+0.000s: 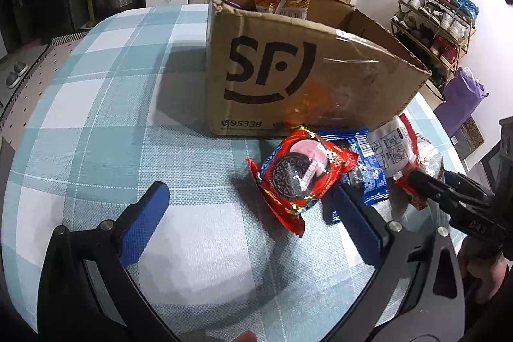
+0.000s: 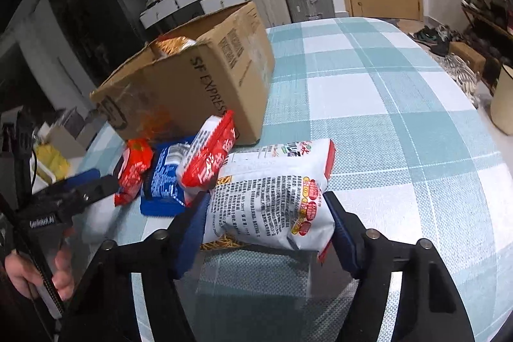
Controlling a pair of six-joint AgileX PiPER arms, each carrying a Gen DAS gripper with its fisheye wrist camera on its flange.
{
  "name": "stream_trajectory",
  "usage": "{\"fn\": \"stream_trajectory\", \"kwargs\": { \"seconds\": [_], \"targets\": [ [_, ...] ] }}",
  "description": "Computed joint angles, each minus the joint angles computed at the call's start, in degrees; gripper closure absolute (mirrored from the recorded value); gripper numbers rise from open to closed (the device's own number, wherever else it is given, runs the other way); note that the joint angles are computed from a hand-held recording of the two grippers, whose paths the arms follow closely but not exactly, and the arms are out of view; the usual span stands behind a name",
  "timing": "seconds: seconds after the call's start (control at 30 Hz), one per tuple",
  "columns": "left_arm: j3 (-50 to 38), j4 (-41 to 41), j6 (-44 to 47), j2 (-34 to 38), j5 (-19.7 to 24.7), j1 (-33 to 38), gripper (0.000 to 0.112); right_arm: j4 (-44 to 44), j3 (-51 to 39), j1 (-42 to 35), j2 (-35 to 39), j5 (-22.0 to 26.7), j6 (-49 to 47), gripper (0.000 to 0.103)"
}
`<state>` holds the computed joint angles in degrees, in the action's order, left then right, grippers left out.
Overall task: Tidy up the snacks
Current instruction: 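Grasp another white noodle-snack bag with the right gripper, then grasp the red Oreo pack with the left gripper while the right holds its bag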
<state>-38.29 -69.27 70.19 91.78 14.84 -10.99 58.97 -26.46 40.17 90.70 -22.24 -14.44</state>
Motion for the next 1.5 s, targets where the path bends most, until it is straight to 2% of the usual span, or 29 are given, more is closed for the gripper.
{"fn": "stream_trajectory", "kwargs": {
  "seconds": [0.07, 0.3, 0.53, 0.97, 1.1, 1.13, 1.23, 1.4, 1.5],
  "targets": [
    [-0.59, -0.24, 0.46, 0.72, 0.1, 0.07, 0.011, -0.9, 0.68, 0.63, -0.35, -0.46, 1.37, 0.045],
    [0.15, -1.6, 2.13, 0.49, -0.16, 0.02, 0.011, -1.71, 1.96, 1.74, -1.12, -2.23, 3.66, 0.048],
    [1.04, -1.7, 2.44, 0.03, 0.06, -0.03, 0.011, -10.53, 5.71, 0.98, -3.55, -3.21, 14.92, 0.048],
    [-1.01, 2.87, -1.89, 2.27, -1.95, -3.44, 0.011, -10.5, 9.68, 2.75, -6.78, -5.63, 18.25, 0.048],
    [-2.83, 3.9, -2.93, 4.46, -2.8, -4.45, 0.011, -5.4, 9.32, 4.94, -7.48, -6.25, 12.71, 0.048],
    [-3.33, 1.88, -1.06, 5.12, -2.51, -4.23, 0.011, -5.35, 9.41, 5.12, -7.64, -6.27, 12.74, 0.048],
    [-5.6, 4.73, -3.64, 7.34, -1.33, -4.04, 0.011, -7.1, 10.17, 5.12, -7.84, -6.65, 15.3, 0.048],
    [-7.18, 2.86, -0.85, 8.81, -0.6, -3.43, 0.011, -8.55, 11.0, 4.97, -7.83, -7.08, 17.37, 0.048],
    [-7.99, 2.19, 0.72, 9.45, 0.32, -2.81, 0.015, -7.81, 11.15, 5.39, -8.14, -7.3, 17.07, 0.048]
  ]
}}
